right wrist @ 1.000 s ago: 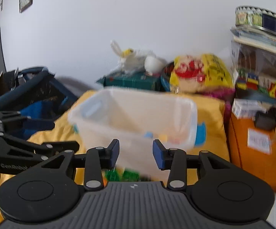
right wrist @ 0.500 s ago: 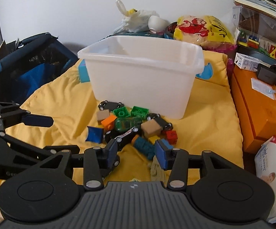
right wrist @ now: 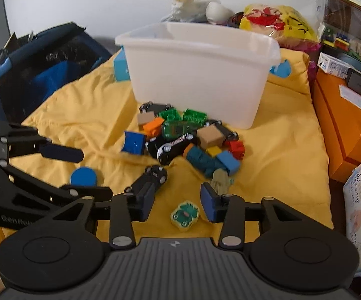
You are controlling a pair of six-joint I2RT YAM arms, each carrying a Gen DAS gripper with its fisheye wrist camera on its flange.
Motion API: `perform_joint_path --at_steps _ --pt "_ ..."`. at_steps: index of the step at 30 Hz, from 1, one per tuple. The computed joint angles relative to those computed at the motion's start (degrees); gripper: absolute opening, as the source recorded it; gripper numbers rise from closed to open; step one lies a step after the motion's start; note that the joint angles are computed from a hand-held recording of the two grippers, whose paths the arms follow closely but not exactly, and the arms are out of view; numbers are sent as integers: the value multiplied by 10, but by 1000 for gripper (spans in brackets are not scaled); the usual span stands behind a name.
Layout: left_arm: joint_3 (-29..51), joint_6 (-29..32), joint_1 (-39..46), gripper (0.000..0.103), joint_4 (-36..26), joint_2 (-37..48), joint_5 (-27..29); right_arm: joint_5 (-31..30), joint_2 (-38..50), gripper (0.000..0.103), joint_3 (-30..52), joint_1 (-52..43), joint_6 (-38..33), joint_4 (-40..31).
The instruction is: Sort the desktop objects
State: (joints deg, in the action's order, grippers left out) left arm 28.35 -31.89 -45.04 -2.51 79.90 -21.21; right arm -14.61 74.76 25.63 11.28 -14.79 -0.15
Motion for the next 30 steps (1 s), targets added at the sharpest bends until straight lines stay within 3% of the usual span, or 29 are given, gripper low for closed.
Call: perform_joint_path --at_steps 4,9,15,16,23,27,29,30 --pt "8 6 12 61 7 21 20 6 12 43 -4 2 0 3" --pt "50 77 11 52 46 92 44 43 17 43 -11 -22 25 26" --pt "122 138 -3 31 56 204 -3 37 25 44 -5 -50 19 26" --pt "121 136 4 25 62 207 -2 34 26 44 -4 -51 17 25" --pt "47 52 93 23 110 145 118 18 53 44 16 -34 8 47" --pt "-13 11 128 20 151 99 213 -58 119 44 68 -35 57 32" --pt "-43 -9 128 20 173 84 238 -109 177 40 116 -35 96 19" --pt "-55 -15 125 20 183 79 242 -107 204 40 140 -25 110 9"
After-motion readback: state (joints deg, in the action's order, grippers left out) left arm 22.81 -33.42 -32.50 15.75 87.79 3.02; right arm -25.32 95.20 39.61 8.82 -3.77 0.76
